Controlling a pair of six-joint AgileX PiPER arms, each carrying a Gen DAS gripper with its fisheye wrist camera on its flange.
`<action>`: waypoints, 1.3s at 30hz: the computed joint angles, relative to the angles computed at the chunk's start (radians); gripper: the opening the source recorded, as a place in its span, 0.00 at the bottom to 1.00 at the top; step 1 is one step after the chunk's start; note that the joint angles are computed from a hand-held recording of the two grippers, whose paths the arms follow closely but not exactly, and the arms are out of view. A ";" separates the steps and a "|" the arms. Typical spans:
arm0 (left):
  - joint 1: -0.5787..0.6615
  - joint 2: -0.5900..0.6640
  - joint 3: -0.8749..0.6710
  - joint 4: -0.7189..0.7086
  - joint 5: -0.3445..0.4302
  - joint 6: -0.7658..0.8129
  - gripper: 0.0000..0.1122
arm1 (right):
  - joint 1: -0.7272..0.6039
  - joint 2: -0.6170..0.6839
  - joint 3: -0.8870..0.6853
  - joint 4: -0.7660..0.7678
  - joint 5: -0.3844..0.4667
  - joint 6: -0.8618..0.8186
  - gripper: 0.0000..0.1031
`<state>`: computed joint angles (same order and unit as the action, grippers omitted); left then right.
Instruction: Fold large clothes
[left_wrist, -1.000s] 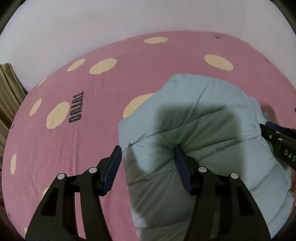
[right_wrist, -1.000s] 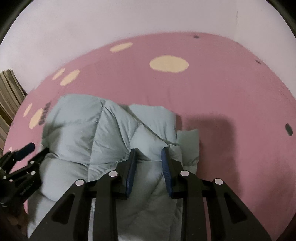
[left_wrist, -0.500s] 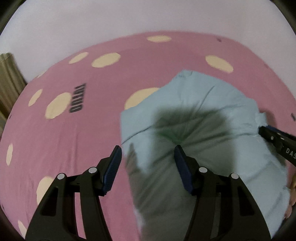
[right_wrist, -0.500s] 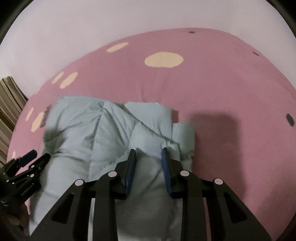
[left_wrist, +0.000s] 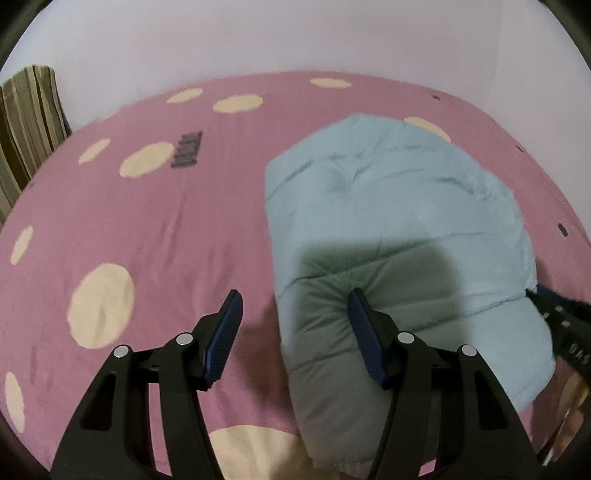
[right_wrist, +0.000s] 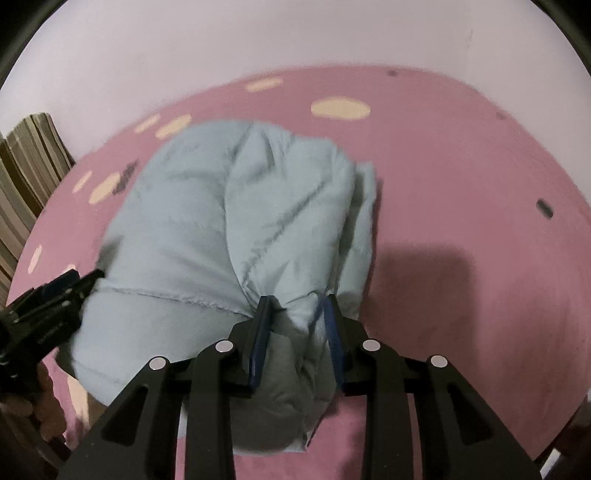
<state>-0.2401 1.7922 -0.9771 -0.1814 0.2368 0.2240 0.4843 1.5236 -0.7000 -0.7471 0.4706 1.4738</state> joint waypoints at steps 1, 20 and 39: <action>-0.003 0.018 -0.006 0.016 -0.004 -0.016 0.54 | -0.007 0.027 0.004 -0.018 -0.018 0.022 0.35; -0.056 0.034 0.021 0.422 -0.061 -0.417 0.53 | 0.004 0.082 0.050 -0.235 -0.064 0.308 0.46; -0.003 -0.250 0.168 0.179 -0.086 -0.219 0.80 | 0.241 -0.146 0.061 -0.262 0.279 0.427 0.71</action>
<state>-0.2435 1.5426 -0.8089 -0.0025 0.1504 0.0047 0.7258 1.3779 -0.6390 -1.0090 0.7493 1.9004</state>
